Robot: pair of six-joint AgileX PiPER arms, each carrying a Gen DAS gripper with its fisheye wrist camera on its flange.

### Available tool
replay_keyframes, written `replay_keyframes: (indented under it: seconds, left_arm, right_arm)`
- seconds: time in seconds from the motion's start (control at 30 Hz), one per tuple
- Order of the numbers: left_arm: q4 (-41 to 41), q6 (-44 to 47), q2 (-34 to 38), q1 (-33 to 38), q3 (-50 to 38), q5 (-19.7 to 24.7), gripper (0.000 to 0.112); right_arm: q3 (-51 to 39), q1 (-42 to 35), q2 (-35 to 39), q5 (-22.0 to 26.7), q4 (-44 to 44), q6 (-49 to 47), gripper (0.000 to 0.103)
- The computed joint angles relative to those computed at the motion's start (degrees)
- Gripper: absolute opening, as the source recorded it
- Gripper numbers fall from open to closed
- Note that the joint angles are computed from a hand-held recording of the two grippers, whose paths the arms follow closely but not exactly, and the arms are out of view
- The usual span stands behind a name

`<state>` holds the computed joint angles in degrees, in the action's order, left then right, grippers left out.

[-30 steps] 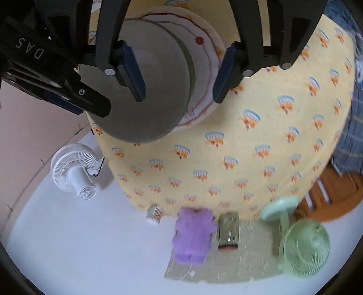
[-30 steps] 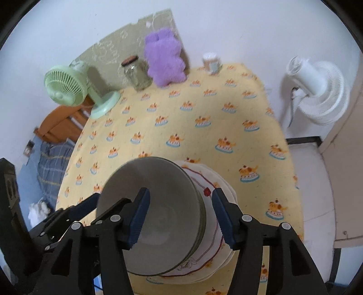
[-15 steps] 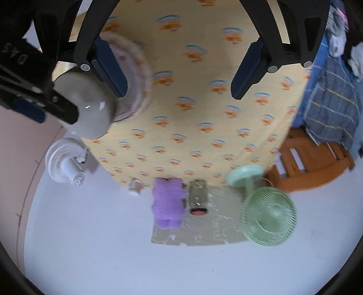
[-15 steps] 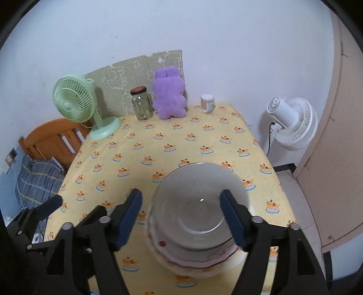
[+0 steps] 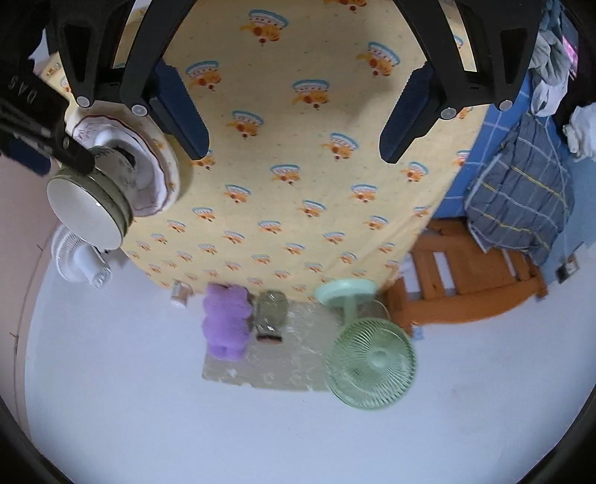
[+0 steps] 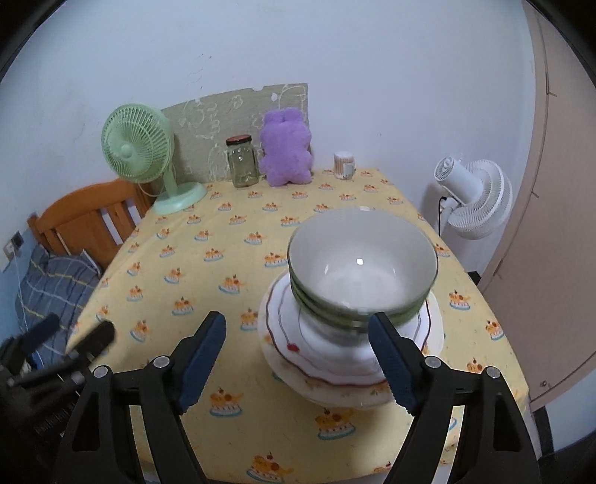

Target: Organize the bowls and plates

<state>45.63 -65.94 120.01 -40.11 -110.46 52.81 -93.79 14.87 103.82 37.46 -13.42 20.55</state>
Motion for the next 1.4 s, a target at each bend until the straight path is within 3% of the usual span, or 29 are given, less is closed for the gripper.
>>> replay_keyframes:
  seconds: [0.27, 0.37, 0.53, 1.4]
  left_arm:
    - [5.95, -7.89, -2.87, -5.25, 6.93, 3.76, 0.094]
    - [8.43, -10.83, -3.2, -6.96, 8.19, 4.82, 0.099]
    - [9.73, -13.98, -3.91, -8.03, 10.87, 3.67, 0.101]
    - [12.97, -18.18, -4.38, -7.91, 10.72, 2.12, 0.103]
  right_arm:
    - [11.26, -0.6, -6.41, -5.71, 3.69, -3.17, 0.081]
    - [14.5, -0.73, -8.45, -7.89, 4.62, -4.81, 0.081]
    - [19.54, -0.6, -11.14, -12.14, 3.58, -4.19, 0.081]
    - [20.0, -1.18, -12.18, -13.62, 3.9, -5.62, 0.081]
